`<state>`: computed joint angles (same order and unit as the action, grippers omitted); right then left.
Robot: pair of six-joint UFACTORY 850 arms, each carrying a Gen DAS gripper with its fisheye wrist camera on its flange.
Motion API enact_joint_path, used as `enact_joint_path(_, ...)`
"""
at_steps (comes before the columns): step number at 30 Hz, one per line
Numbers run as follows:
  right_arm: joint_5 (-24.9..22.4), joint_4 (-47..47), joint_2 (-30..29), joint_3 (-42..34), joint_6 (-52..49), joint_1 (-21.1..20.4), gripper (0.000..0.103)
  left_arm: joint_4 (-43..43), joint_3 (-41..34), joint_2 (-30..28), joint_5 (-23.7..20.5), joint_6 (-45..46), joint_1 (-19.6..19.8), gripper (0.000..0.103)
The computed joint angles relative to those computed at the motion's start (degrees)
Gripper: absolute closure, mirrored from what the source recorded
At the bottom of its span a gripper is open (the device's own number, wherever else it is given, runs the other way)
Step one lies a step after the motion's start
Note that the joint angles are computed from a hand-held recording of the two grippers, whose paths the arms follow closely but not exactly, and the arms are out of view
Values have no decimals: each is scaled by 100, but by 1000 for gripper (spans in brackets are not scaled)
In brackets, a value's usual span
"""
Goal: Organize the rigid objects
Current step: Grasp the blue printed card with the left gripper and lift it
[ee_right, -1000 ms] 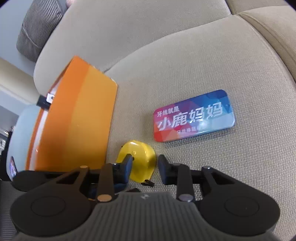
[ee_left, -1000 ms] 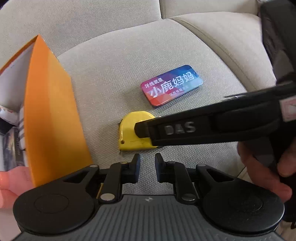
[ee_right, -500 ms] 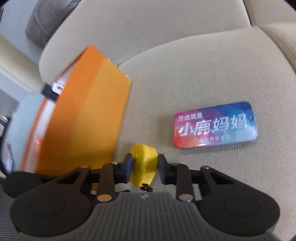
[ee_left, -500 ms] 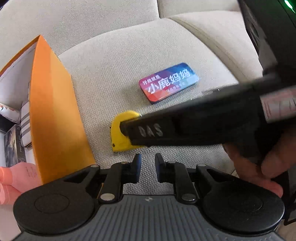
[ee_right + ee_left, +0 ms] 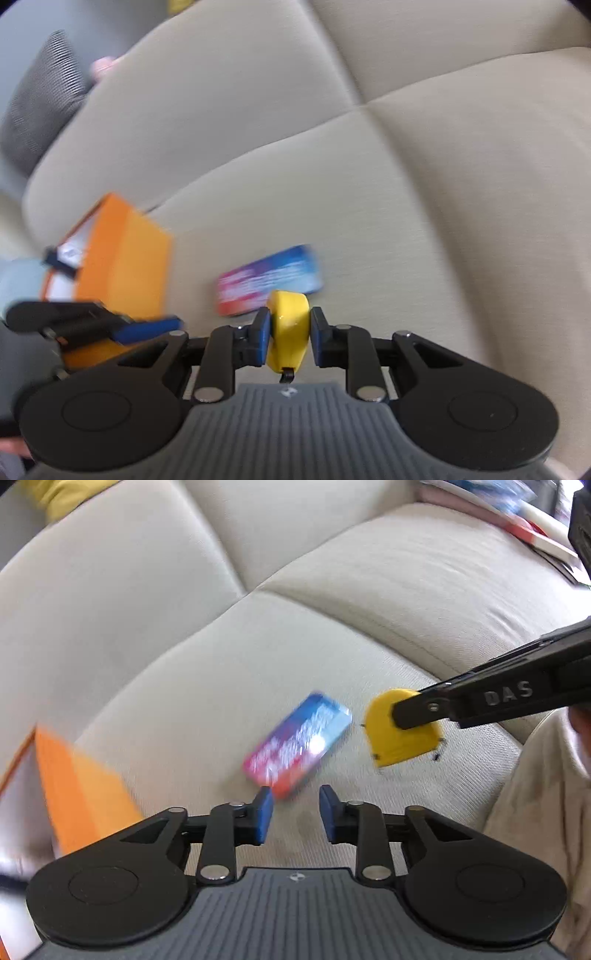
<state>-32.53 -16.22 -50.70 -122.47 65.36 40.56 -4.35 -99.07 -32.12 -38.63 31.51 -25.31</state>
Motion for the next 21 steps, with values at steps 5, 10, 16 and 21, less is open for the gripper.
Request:
enact_joint_path(5, 102, -445, 101, 278, 686, -18, 80, 188, -873, -685, -349, 788, -115, 46)
enact_joint_path(10, 489, -754, 108, 410, 947, -44, 80, 353, -1850, -1429, -948, 1282, -186, 36)
enact_joint_path(16, 674, -305, 193, 623, 777, -153, 80, 176, -2468, -1897, -1386, 1477, -179, 35)
enact_joint_path(21, 769, -96, 226, 711, 624, -178, 80, -135, -2722, -2061, -1583, 1375, -151, 45)
